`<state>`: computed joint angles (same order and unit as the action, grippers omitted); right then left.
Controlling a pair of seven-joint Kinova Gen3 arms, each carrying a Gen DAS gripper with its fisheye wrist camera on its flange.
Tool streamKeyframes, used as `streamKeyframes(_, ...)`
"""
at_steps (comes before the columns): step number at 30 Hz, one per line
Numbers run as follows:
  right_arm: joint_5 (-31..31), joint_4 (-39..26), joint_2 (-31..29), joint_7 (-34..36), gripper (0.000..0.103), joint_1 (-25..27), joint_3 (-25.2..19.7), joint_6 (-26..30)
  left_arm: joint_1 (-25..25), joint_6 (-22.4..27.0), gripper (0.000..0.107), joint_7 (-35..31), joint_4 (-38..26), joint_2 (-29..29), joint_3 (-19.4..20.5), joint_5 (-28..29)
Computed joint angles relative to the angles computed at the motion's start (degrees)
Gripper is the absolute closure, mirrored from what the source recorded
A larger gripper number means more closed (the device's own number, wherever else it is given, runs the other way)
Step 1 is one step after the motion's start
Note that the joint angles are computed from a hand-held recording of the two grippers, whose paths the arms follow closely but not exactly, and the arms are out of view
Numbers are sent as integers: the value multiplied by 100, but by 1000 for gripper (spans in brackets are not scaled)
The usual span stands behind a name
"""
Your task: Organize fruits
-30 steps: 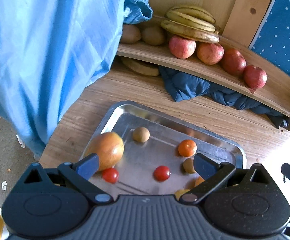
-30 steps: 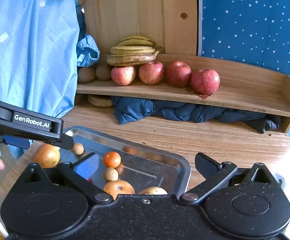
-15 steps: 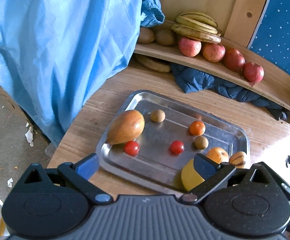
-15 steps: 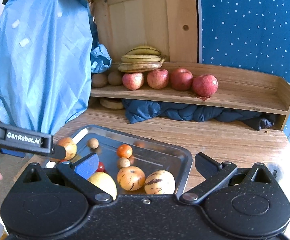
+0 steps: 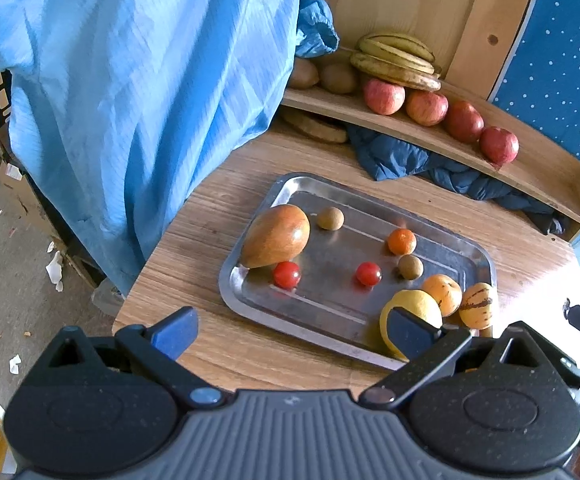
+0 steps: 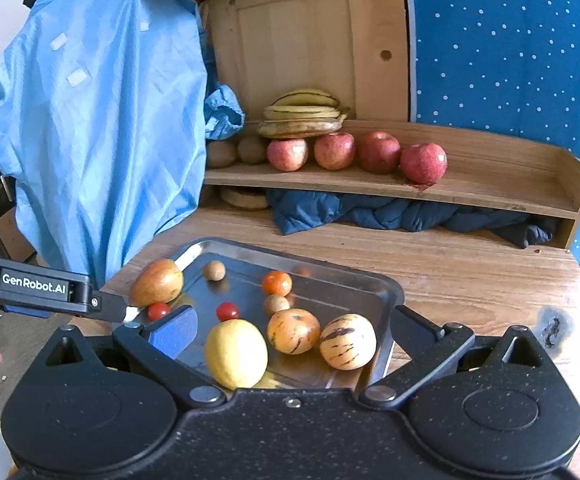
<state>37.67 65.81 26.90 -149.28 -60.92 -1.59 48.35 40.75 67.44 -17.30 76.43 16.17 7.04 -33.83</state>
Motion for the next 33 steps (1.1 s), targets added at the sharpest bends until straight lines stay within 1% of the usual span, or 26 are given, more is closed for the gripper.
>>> streamKeyframes(5,31,-15,-13,-54,1,-62,12,73,1,-221,5,21,310,-218,45,-154)
streamKeyframes(9,60,-22,-21,-157,1,-116,10,206,41,-337,5,111,568,-375,113,-463)
streamKeyframes(12,83,-69,-4,-205,1,-176,-7,347,-6,-452,5,104,764,-508,188,-582)
streamKeyframes(22,314,-522,222,-542,1,-555,66,961,-344,-858,5,-151,1332,-932,432,-653)
streamKeyframes(29,428,-779,346,-842,1,-834,112,1307,-614,-1096,5,-425,1708,-1280,607,-553)
streamKeyframes(33,457,-964,444,-972,1,-1013,127,1540,-813,-1251,5,-667,1907,-1483,697,-379)
